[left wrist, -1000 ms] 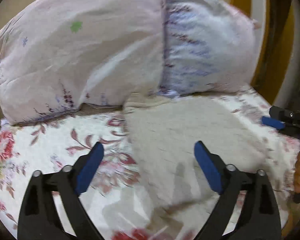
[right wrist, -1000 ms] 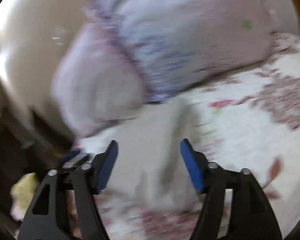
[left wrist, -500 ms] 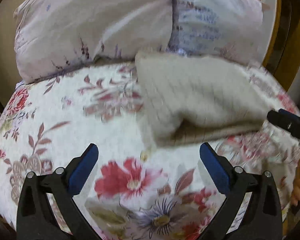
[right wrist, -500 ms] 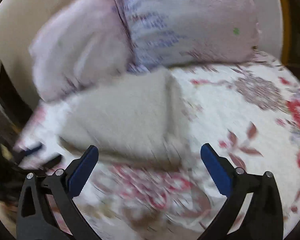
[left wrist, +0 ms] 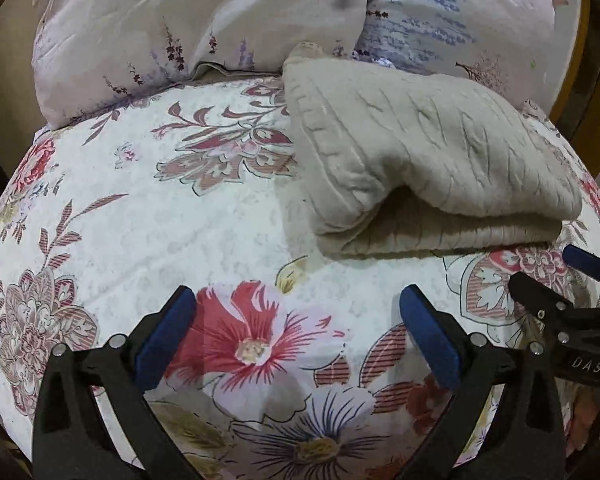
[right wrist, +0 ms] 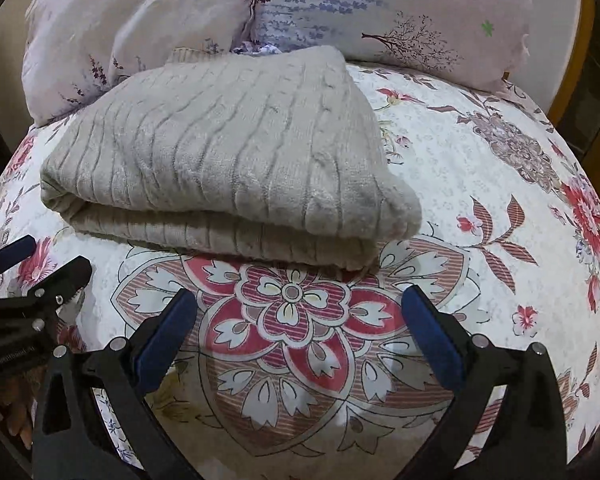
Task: Fold small clothes
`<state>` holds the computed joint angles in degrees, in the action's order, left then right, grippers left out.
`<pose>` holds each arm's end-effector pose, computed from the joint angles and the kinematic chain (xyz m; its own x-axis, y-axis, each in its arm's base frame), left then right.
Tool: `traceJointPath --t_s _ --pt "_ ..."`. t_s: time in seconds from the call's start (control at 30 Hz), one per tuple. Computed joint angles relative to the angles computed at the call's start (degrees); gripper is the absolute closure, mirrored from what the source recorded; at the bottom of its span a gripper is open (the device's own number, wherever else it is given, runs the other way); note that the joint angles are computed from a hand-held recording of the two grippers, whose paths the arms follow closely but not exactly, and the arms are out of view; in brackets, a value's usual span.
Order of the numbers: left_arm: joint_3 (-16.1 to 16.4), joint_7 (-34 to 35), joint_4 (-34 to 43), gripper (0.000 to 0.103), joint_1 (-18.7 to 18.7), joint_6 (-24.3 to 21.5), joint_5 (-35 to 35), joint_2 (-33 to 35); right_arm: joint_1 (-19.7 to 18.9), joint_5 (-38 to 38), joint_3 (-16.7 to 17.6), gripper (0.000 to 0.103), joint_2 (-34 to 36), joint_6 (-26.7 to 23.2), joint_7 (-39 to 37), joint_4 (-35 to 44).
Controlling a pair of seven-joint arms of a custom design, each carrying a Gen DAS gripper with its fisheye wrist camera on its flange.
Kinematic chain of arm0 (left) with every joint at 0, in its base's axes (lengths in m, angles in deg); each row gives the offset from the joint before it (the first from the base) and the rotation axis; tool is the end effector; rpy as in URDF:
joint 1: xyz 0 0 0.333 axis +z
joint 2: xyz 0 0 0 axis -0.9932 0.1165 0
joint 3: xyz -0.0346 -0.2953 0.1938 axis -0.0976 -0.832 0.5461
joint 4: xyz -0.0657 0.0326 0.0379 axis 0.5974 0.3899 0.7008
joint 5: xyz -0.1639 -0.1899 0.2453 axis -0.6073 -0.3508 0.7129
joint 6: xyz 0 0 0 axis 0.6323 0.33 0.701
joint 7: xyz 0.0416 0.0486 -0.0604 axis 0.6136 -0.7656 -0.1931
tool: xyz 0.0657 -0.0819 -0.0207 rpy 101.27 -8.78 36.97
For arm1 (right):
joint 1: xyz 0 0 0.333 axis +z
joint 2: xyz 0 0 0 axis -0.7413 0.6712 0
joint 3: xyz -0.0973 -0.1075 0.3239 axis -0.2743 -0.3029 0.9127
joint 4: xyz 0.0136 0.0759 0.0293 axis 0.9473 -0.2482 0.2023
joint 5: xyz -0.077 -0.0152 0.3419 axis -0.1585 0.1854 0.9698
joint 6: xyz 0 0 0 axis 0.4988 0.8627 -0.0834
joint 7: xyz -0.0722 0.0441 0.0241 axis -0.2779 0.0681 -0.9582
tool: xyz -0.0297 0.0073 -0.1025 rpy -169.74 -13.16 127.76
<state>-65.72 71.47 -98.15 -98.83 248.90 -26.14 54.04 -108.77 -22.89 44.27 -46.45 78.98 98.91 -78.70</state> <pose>0.4540 -0.1667 0.4527 -0.5077 -0.8615 -0.0084 -0.6910 0.4130 -0.5932 0.3593 0.4353 0.5006 -0.3621 -0.9320 -0.0174 -0.8073 0.3229 -0.4940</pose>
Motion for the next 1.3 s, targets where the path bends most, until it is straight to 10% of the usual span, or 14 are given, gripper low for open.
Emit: traceJointPath --t_s 1.3 --pt "-0.3 -0.3 0.3 0.002 0.4 0.1 0.1 0.3 -0.2 0.5 -0.3 0.001 -0.6 -0.6 0.1 0.2"
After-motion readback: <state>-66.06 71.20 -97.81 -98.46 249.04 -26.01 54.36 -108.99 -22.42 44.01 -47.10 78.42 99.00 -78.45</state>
